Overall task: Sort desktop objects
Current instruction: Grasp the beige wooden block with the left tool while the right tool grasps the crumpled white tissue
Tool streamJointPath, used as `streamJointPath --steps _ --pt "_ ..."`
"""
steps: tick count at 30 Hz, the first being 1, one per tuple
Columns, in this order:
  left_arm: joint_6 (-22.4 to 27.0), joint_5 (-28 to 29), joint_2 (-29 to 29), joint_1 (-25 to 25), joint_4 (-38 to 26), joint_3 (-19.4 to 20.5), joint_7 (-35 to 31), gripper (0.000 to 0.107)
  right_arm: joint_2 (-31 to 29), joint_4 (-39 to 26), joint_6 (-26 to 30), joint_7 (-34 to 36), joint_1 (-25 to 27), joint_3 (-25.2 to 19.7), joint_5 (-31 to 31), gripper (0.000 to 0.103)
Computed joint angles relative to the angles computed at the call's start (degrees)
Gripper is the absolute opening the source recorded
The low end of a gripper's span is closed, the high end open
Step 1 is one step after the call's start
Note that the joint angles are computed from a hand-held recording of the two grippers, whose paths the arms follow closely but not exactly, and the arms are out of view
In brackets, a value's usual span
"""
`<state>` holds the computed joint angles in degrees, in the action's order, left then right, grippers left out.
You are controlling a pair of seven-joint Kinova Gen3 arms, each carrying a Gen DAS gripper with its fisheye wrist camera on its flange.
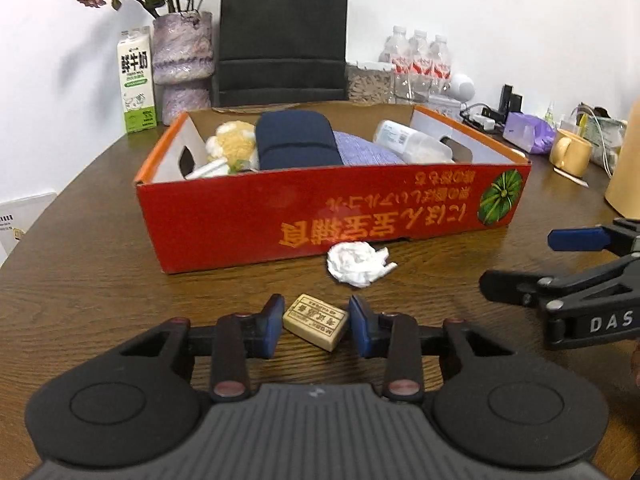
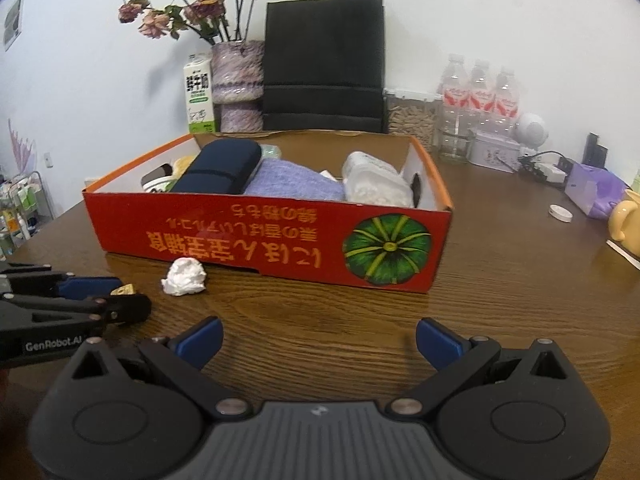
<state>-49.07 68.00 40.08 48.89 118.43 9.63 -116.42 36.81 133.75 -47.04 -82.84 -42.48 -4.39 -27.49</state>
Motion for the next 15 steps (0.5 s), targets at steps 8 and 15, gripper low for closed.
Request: streamJointPath --steps 8,15 --pt "-4.55 -2.1 -1.87 -0.37 4.69 -0.9 6.3 0.036 0.04 -6.88 8.04 5.57 -2.69 1.28 -0.89 0.103" --pt "-4.75 -5.68 -2.9 -2.36 8.44 -1.57 11.1 0.036 1.71 -15.75 17.35 10.75 -7.81 5.19 -6.86 0.099"
